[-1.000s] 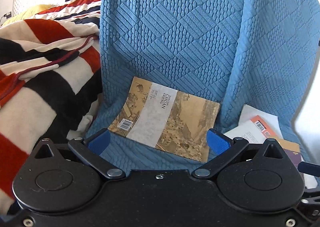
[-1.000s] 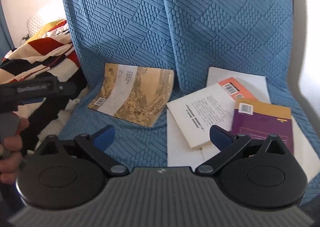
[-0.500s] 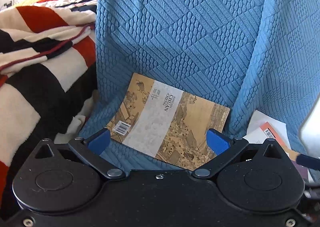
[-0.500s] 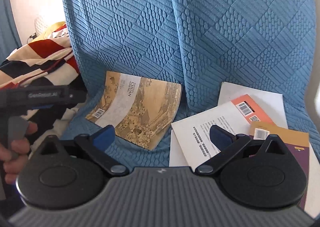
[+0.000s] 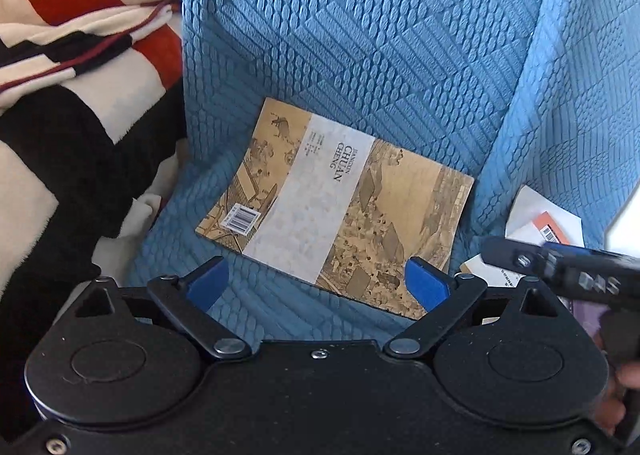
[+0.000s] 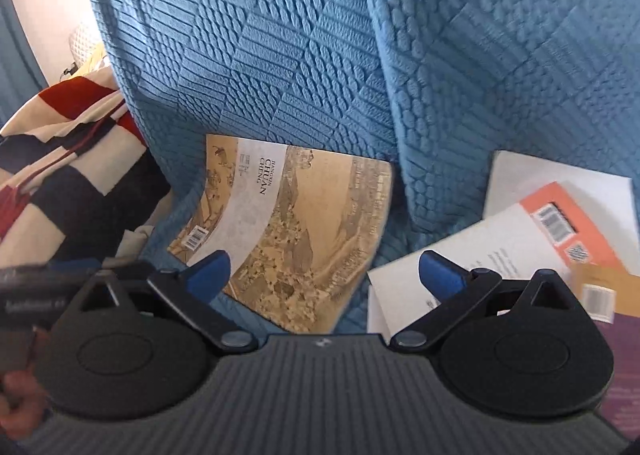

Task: Organize objects
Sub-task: 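Close the right gripper on the tan paperback's edge while the left gripper approaches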

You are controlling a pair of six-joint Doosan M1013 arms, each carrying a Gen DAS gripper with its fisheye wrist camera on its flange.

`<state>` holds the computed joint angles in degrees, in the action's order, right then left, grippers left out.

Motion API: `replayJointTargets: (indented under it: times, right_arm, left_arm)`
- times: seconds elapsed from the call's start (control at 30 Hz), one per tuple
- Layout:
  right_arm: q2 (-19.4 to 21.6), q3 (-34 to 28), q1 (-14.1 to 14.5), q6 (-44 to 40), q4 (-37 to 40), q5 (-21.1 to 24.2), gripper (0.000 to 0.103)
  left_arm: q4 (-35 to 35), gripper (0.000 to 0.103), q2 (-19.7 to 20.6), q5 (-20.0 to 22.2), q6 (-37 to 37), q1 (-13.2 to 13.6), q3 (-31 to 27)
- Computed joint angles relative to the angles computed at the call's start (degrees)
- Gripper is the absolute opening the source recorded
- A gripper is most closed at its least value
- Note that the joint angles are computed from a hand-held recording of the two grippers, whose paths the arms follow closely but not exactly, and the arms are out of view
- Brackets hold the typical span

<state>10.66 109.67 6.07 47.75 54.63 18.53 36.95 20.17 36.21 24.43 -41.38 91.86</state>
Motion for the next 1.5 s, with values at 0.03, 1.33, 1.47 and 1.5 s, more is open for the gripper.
replayJointTargets:
  times: [0.03, 1.33, 1.47, 1.5]
  right_arm:
    - [0.82, -0.65, -0.03, 0.31, -0.16, 0.43, 0.099]
    - [14.36, -9.89, -4.49, -14.47, 16.9, 9.83, 0.073]
    - [14.64, -10.46, -6.04, -10.46, 19.44, 13.12, 0.062]
    - [14.82, -10.57, -6.72, -9.09, 20.68, 14.83, 0.058]
  left_arm:
    - [-0.37, 0.095, 0.14, 0.02, 0.35, 0.06, -0.11]
    - [-9.56, 0.088, 4.9, 13.05, 19.63, 1.7, -12.98]
    - [-12.06, 0.088, 6.0, 14.14, 20.26, 2.38, -16.54]
    - [-13.76, 0.088, 6.27, 14.48, 20.45, 2.74, -17.23]
